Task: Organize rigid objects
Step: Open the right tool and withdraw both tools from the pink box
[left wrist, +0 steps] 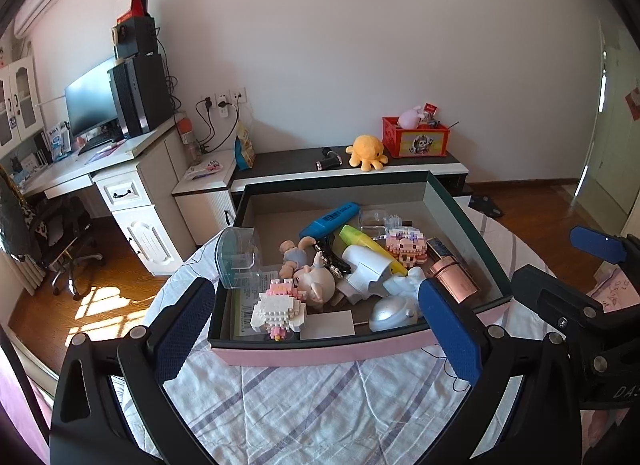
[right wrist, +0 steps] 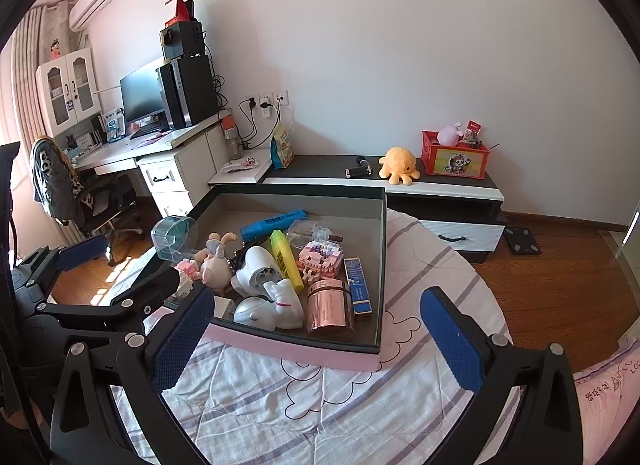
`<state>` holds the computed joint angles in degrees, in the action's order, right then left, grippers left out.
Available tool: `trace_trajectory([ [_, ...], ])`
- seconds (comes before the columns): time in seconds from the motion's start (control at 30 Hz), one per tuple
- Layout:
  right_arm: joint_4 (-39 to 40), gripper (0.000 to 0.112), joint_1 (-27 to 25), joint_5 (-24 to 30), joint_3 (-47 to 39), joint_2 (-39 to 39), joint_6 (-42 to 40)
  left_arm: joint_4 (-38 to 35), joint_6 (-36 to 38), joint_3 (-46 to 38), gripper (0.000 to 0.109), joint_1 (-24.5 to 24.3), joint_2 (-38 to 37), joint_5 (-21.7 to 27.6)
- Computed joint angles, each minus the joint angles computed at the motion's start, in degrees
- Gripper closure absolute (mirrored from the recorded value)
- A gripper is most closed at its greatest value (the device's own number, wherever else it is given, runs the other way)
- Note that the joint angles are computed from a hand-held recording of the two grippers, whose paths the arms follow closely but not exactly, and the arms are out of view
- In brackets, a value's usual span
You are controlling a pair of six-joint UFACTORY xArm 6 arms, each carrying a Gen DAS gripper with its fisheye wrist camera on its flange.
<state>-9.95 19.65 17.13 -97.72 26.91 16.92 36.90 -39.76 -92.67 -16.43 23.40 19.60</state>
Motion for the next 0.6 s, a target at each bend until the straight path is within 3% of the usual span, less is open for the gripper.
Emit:
trace_trajectory([
  [0.27, -2.59, 0.009, 0.1, -2.89, 5.0, -4.24, 2.82, 5.09, -6.13, 4.35, 0.006, -0.47, -4.63, -0.43],
  [0.43, -7.88, 0.009, 0.43, -5.45, 9.7, -8.34, 7.75, 14.47, -15.5, 8.6, 0.006, -0.28, -9.8, -1.16],
  [0.6, -22.86, 0.009, 0.37, -8.02, 14.96, -14.0, 21.45, 24.87, -25.14, 14.43, 0.006, -0.7, -17.11, -0.98],
])
